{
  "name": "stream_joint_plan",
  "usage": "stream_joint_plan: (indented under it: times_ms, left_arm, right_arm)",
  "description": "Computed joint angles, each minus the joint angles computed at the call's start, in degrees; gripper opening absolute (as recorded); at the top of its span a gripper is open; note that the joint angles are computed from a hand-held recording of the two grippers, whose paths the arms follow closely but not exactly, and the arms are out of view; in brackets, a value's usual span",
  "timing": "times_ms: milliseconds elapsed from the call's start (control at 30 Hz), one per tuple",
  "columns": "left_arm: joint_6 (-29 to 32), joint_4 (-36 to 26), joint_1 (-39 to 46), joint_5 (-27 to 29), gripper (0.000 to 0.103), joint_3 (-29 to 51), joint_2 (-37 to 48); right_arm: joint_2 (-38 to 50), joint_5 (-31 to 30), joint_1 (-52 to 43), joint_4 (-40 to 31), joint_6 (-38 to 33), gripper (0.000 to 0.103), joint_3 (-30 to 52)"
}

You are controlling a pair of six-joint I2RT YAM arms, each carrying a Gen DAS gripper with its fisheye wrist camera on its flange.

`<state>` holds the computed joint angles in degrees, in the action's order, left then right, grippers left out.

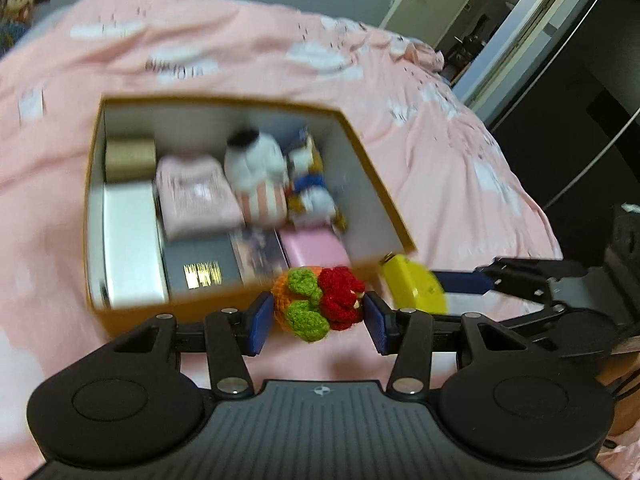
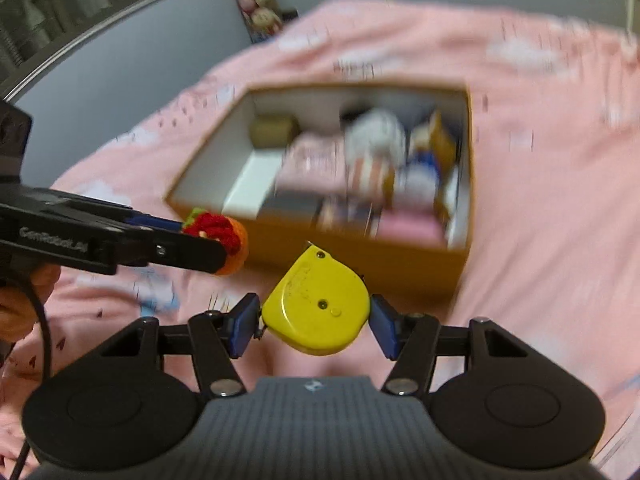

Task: Organize objects
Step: 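Carry both crocheted items over the shoebox and lower them inside, then open both tools to release the crocheted items into the shoebox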

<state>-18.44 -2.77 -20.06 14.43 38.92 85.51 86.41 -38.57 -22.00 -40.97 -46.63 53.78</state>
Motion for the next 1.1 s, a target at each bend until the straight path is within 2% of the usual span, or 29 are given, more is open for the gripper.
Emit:
stream_joint_plan:
  times_ms: [100, 167, 267, 533, 800, 1033, 1100]
  left_arm:
    - [-0.35, -0.46, 1.05, 0.24, 0.056, 5.98, 6.26]
    - [-0.49, -0.48, 2.09, 1.18, 0.056, 10.10, 11.50]
    - [-0.75, -1.31, 3.66, 3.01, 0.056, 15.53, 18.74]
    - [-0.34, -7.05, 4.28, 3.87, 0.056, 27.21, 32.43]
    - [-1.01, -10.53, 3.70, 2.79, 0.056, 31.64, 36.77]
    - [-1.68, -11.17, 3.62, 2.13, 0.058, 32.18, 37.33]
    - [-1.77, -11.34, 3.66, 2.22, 0.061, 32.35, 37.55]
  right_arm:
    - [2.06, 0.75, 2.68, 3.06, 3.22, 0.061, 4.50]
    - [4.96, 2.99, 5.57, 5.89, 6.47, 0.061, 7.28]
    - [11.27, 7.65, 9.16, 6.95, 7.05, 0.061, 12.63]
    - [26.68, 19.41, 15.80, 1.91, 6.86, 0.061, 26.12]
    - [30.47, 26.01, 20.04, 0.42, 4.87, 0.062, 29.66]
    - [31.35, 28.63, 21.05, 1.04, 3.54, 0.062, 30.34]
    - [31.52, 28.28, 21.02, 1.18, 3.43, 0.062, 30.31]
